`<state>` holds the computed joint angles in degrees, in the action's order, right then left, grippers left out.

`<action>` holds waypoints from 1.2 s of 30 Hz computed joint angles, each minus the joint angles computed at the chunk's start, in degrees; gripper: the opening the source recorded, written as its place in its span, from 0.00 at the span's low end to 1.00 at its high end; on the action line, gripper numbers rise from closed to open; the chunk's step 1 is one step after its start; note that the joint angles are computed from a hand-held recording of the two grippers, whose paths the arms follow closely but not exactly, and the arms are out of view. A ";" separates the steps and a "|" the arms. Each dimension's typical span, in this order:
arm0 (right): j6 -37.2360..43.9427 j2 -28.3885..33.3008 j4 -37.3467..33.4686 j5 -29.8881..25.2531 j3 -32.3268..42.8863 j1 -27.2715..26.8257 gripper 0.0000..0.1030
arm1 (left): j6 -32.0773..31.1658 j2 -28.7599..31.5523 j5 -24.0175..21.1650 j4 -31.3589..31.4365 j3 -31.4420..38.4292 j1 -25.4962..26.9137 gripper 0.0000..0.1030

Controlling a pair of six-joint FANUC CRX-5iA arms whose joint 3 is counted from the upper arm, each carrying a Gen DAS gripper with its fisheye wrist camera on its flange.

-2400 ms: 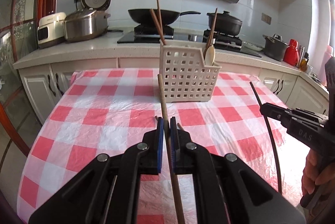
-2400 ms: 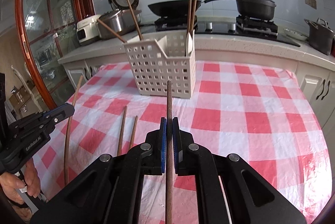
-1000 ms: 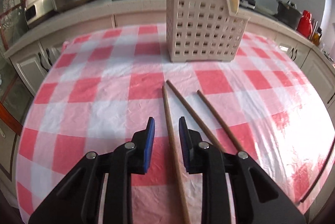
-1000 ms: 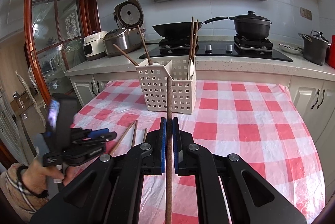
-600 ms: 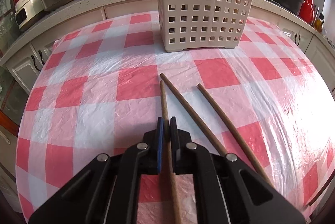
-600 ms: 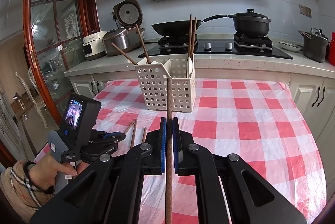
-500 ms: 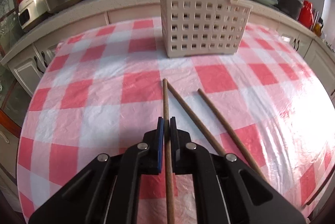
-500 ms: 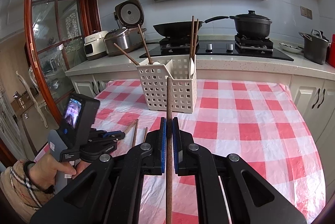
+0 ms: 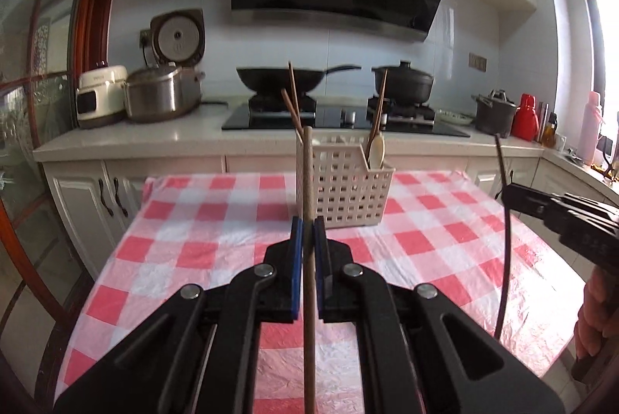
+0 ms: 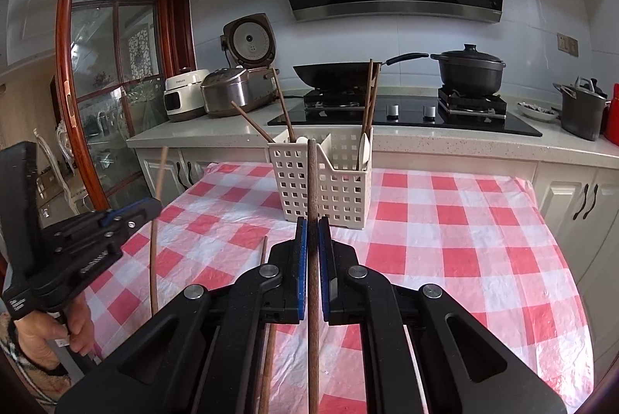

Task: Organize utensils
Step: 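Carry both held chopsticks upright to just above the caddy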

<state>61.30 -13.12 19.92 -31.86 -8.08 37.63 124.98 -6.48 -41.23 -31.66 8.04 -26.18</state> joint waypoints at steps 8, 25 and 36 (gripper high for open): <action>-2.20 -1.05 3.08 1.38 -1.60 0.81 0.07 | 7.74 -3.02 0.14 -10.72 -1.62 -5.67 0.06; -2.89 -2.00 4.36 3.72 -3.03 1.04 0.07 | 9.76 -3.14 -1.01 -15.31 -1.25 -8.54 0.06; -4.48 -2.93 6.66 7.67 -5.15 0.78 0.07 | 6.17 -3.67 -0.02 -8.79 -1.04 -5.38 0.06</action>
<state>56.82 -16.05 26.58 -24.19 -13.22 38.41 131.15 -10.16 -41.25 -40.45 7.00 -31.56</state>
